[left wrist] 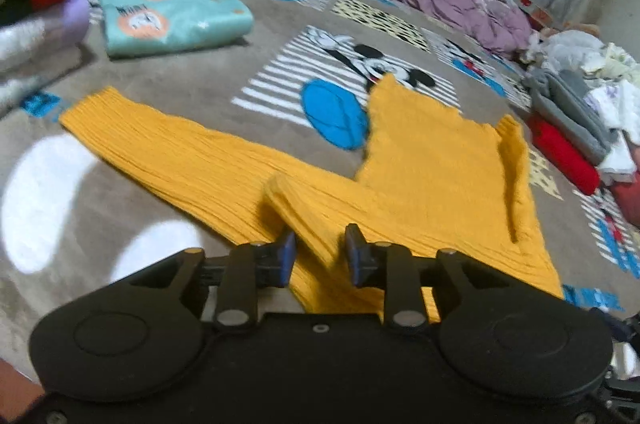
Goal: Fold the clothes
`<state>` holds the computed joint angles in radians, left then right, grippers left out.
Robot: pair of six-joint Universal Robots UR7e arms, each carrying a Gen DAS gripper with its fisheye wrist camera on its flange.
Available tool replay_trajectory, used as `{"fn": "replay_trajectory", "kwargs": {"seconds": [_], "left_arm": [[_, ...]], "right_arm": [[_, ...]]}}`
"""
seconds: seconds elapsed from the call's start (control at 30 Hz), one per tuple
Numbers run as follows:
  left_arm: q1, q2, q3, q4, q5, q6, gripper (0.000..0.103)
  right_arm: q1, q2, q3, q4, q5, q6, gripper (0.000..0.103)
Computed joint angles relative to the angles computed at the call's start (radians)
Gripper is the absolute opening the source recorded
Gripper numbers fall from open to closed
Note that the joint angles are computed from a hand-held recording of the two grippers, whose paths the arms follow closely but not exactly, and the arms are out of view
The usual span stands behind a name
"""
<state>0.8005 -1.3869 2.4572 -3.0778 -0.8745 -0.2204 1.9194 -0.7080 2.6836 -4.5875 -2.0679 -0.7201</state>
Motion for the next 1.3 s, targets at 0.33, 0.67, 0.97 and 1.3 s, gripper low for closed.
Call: {"fn": "replay_trajectory", "kwargs": {"seconds": [0.33,0.67,0.97,1.3], "left_arm": [[-0.068,0.060,-0.061,-0.063,0.142,0.099,0.027],[-0.046,0.401,-0.390,0.031,-0.200,0.262,0.028],[-0.022,0.663,-0.713,0.205,-0.263,0.325,0.030],[0.017,0.755,-0.821,0.284,-0.261,0.315,0.010]], "right_arm": [[-0.077,-0.090,0.024,0.266,0.123,0.040,0.055],[-0.141,-0.054,0.014,0.106,0.227,0.050,0.054],[-0.177,-0.096,0.028,0.205,0.265,0.077,0.057],[-0.194,-0.096,0.039,0.218,0.291,0.076,0.059]]}}
